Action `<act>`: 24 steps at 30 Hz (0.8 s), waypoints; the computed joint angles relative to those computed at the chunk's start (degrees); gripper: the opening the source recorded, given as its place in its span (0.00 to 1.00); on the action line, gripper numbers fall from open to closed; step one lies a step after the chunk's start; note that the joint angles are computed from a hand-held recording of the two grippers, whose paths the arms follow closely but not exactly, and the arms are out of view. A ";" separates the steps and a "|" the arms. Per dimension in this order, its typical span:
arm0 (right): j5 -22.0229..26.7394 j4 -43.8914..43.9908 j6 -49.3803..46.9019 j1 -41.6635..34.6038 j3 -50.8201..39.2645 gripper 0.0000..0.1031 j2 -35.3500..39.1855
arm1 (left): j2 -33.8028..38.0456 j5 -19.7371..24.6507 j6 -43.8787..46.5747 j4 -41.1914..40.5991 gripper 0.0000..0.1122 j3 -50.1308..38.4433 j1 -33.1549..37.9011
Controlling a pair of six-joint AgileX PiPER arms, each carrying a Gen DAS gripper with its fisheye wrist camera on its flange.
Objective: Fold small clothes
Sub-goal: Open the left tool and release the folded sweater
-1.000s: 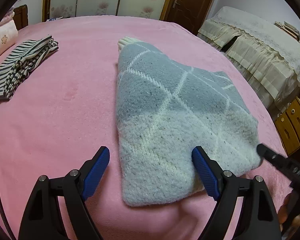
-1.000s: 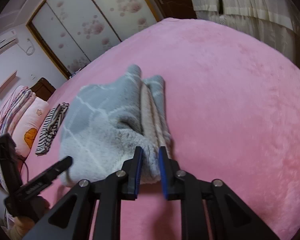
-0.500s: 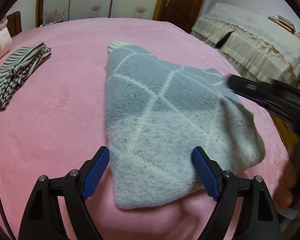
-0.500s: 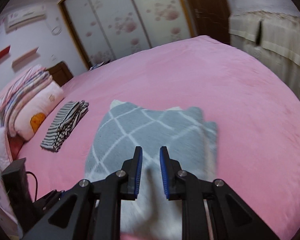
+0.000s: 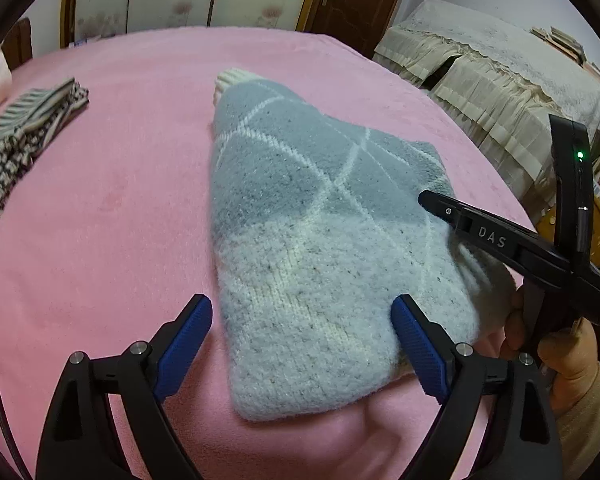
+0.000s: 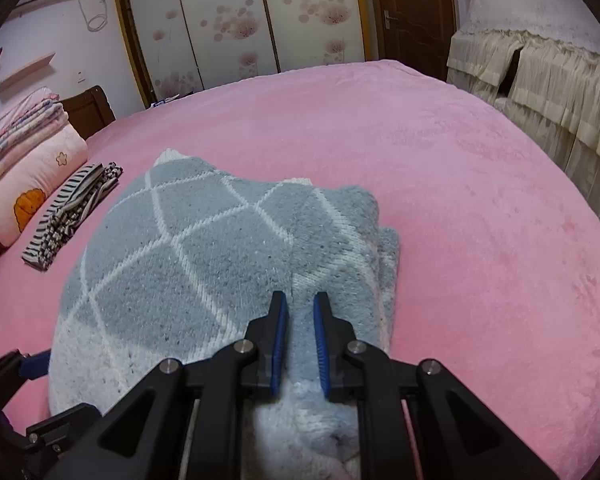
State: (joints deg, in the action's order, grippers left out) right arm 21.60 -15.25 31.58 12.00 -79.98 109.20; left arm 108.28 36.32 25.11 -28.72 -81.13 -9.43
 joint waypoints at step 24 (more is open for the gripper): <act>14.73 2.75 -6.93 -0.17 -4.88 0.72 -16.81 | 3.67 22.42 -13.24 14.18 0.91 -29.79 2.42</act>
State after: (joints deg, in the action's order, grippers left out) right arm 36.33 -12.51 24.65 11.83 -84.87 92.39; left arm 111.95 58.74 11.88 -14.53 -110.92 -7.01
